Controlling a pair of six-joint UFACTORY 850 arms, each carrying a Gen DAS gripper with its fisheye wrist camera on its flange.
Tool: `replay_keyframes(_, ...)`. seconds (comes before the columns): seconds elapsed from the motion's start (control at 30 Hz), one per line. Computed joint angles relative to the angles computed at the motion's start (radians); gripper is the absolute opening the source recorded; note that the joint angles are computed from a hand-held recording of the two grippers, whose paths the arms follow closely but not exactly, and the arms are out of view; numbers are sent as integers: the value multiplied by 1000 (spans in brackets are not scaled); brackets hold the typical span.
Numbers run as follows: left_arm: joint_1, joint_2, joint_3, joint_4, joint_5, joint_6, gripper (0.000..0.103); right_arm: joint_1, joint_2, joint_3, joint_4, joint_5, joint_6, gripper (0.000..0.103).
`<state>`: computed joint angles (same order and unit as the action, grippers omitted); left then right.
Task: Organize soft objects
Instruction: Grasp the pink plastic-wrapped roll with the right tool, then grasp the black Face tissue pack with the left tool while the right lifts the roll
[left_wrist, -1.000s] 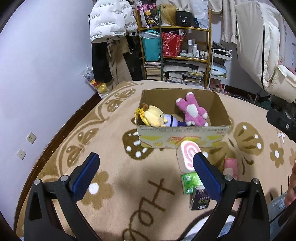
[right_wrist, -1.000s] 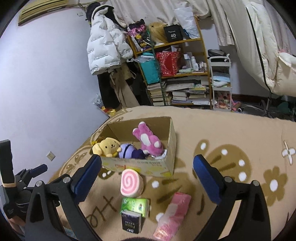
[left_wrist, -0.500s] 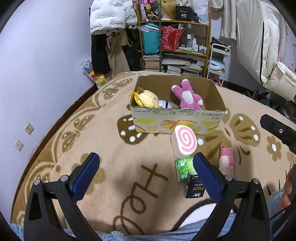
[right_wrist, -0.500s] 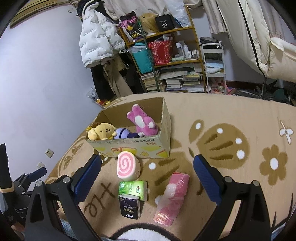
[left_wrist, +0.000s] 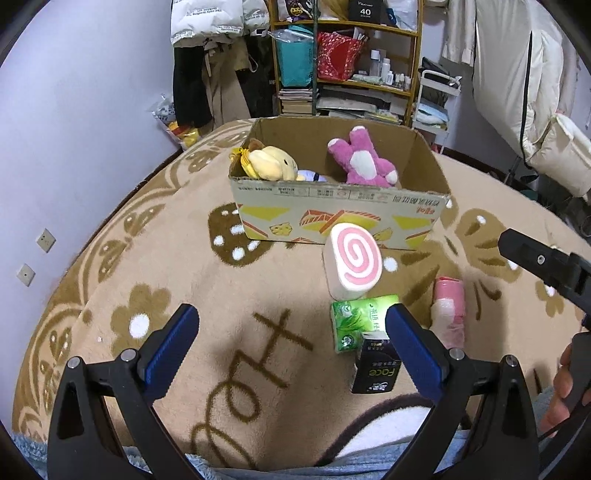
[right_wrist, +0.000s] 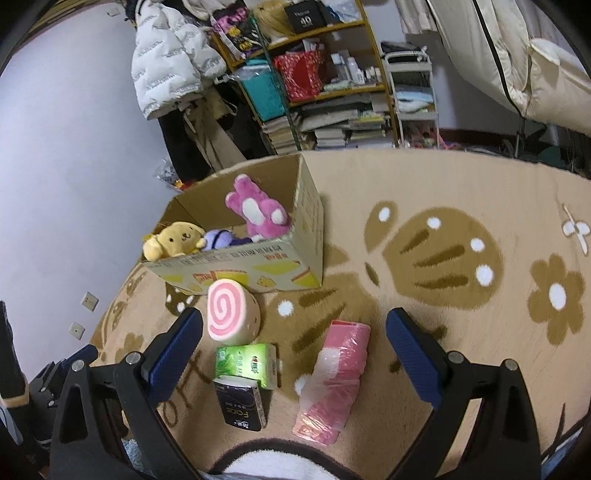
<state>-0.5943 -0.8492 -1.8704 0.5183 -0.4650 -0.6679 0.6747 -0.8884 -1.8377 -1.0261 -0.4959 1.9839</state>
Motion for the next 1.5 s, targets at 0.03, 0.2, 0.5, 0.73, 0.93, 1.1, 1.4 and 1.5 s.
replay_keyframes(0.03, -4, -7, -5, 12, -8, -12, 100, -3, -4, -2, 16, 4, -10, 103)
replay_keyframes(0.2, -11, -33, -30, -32, -26, 20, 100, -16, -34, -39, 148, 10, -120, 103)
replay_keyframes(0.5, 2, -91, -96, -340, -60, 257, 100, -37, -84, -95, 405, -1, -333, 103)
replay_keyframes(0.73, -12, -126, -129, -351, -97, 291, 100, -63, -117, -113, 621, 23, -474, 103)
replay_keyframes(0.93, -27, -149, -149, -369, -116, 360, 100, -84, -146, -123, 772, 26, -562, 99)
replay_keyframes(1.1, -35, -176, -185, -365, -138, 396, 100, -103, -171, -132, 968, 43, -723, 84)
replay_keyframes(1.4, -37, -218, -234, -385, -191, 439, 77, -102, -219, -204, 970, -43, -772, 49)
replay_keyframes(1.5, -33, -226, -244, -403, -203, 449, 73, -100, -235, -232, 979, -46, -787, 47)
